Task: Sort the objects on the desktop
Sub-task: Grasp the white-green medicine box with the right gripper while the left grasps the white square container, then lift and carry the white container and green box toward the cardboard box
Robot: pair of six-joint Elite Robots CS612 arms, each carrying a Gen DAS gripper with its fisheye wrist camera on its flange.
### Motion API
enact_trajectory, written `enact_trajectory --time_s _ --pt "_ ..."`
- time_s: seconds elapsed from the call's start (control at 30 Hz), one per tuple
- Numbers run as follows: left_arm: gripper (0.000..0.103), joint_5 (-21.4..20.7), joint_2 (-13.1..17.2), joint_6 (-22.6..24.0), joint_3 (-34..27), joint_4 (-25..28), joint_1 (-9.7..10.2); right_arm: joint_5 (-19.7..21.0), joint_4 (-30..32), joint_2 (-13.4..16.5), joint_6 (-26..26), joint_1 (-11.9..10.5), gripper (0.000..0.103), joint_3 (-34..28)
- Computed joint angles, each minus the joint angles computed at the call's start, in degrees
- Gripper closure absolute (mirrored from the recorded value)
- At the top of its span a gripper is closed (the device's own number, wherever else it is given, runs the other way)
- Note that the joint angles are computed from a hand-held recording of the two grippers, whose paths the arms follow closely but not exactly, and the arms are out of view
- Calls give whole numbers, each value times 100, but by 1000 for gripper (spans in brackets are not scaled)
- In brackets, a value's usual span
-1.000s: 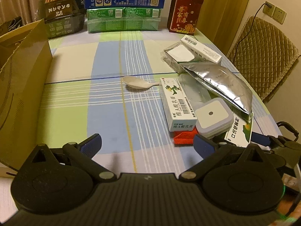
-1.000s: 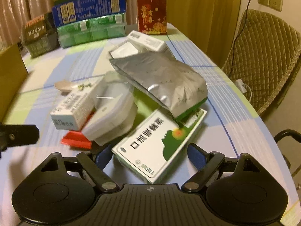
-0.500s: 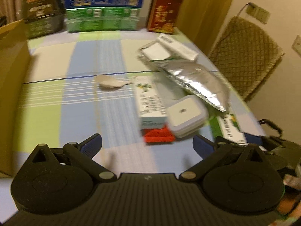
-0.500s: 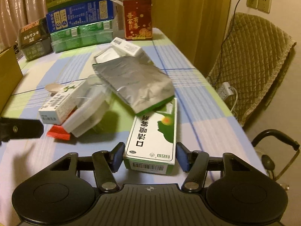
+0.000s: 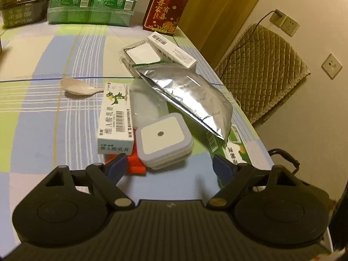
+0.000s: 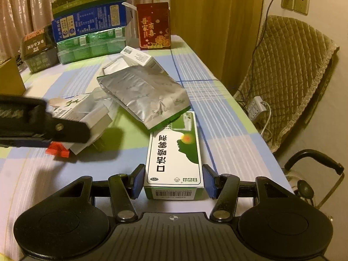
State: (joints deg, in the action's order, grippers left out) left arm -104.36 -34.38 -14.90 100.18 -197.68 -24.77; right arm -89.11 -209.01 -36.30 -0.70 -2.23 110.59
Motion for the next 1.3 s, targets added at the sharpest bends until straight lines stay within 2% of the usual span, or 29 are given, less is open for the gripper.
enact_trajectory --time_s 0.2,0.4,0.5,0.53,0.57,0.73,0.83,0.93,1.13,1.23,1.3 --pt "21 74 80 33 -162 165 -48 38 -50 59 22 -4 51 -51" --pt "21 98 166 -229 -327 249 -65 -26 -75 100 165 18 51 -93" --pt "29 195 187 -280 -383 299 -85 -53 -91 120 153 27 51 -112" --pt "38 289 183 -204 -395 362 -104 -60 -90 124 148 27 51 -118" --pt "41 362 172 -133 -387 398 -120 -64 -100 129 151 29 51 -120" --pt "42 476 76 431 -202 340 -153 3 -85 111 191 21 51 -101" --pt "42 654 -53 885 83 210 -163 117 -115 67 115 21 51 -30" --pt "41 817 -176 1119 397 97 -131 290 -96 0 10 31 51 81" --pt "45 858 -238 959 672 -99 -48 269 -116 4 -132 79 50 155" --pt "43 833 -208 793 635 -97 -23 278 -110 11 -49 66 50 129" --pt "36 690 -185 599 591 -91 13 268 -86 21 -72 71 48 117"
